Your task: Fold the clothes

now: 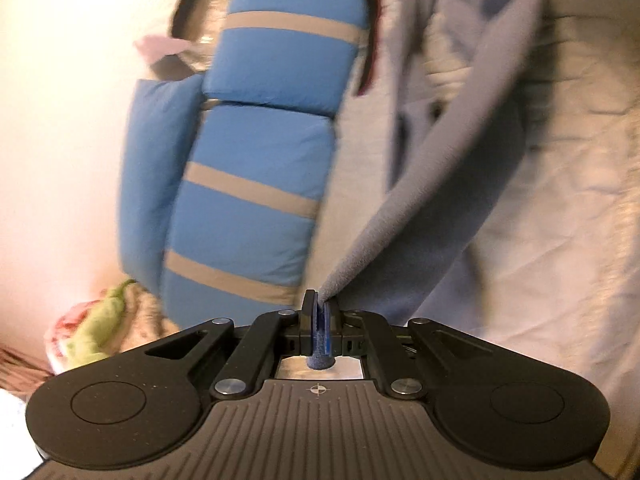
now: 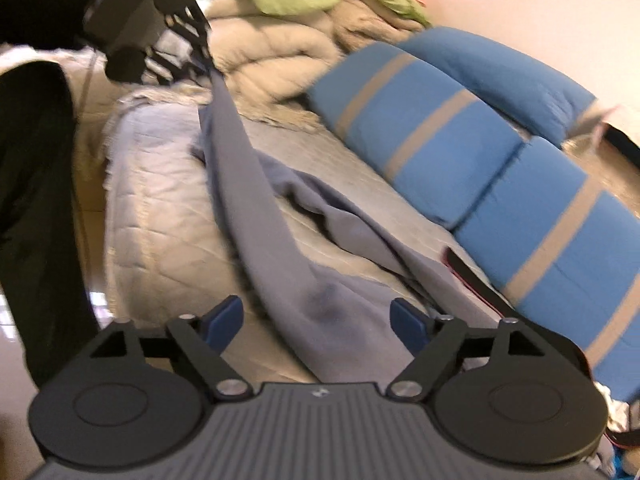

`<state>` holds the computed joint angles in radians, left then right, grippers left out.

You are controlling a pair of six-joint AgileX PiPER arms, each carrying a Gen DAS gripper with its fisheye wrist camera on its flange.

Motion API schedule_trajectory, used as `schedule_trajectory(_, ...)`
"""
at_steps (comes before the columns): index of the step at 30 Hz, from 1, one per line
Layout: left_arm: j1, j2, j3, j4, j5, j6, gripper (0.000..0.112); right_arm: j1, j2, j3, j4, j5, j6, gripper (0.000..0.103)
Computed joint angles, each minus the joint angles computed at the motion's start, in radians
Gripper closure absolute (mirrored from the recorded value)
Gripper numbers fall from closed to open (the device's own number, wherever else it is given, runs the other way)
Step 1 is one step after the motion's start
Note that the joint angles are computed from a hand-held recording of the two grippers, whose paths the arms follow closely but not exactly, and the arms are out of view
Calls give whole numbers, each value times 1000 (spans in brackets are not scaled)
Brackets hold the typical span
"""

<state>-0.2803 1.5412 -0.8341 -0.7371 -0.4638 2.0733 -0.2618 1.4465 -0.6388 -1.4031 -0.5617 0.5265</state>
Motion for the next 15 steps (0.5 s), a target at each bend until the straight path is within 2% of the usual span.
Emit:
schedule_trajectory(5, 92, 19, -6, 397, -92, -400, 109, 44, 14, 29, 156, 70, -182, 14)
schedule_trajectory(7, 132, 19, 26, 492, -56, -453, 109, 46, 13, 42, 190, 71, -235, 14)
schedule_trajectory(11, 194, 53, 58, 523, 24, -422, 109, 21, 11, 56, 173, 38, -230, 14)
schedule_trajectory(15, 255, 100, 73, 522, 49, -441, 109, 23, 16, 52, 175, 42, -227, 13)
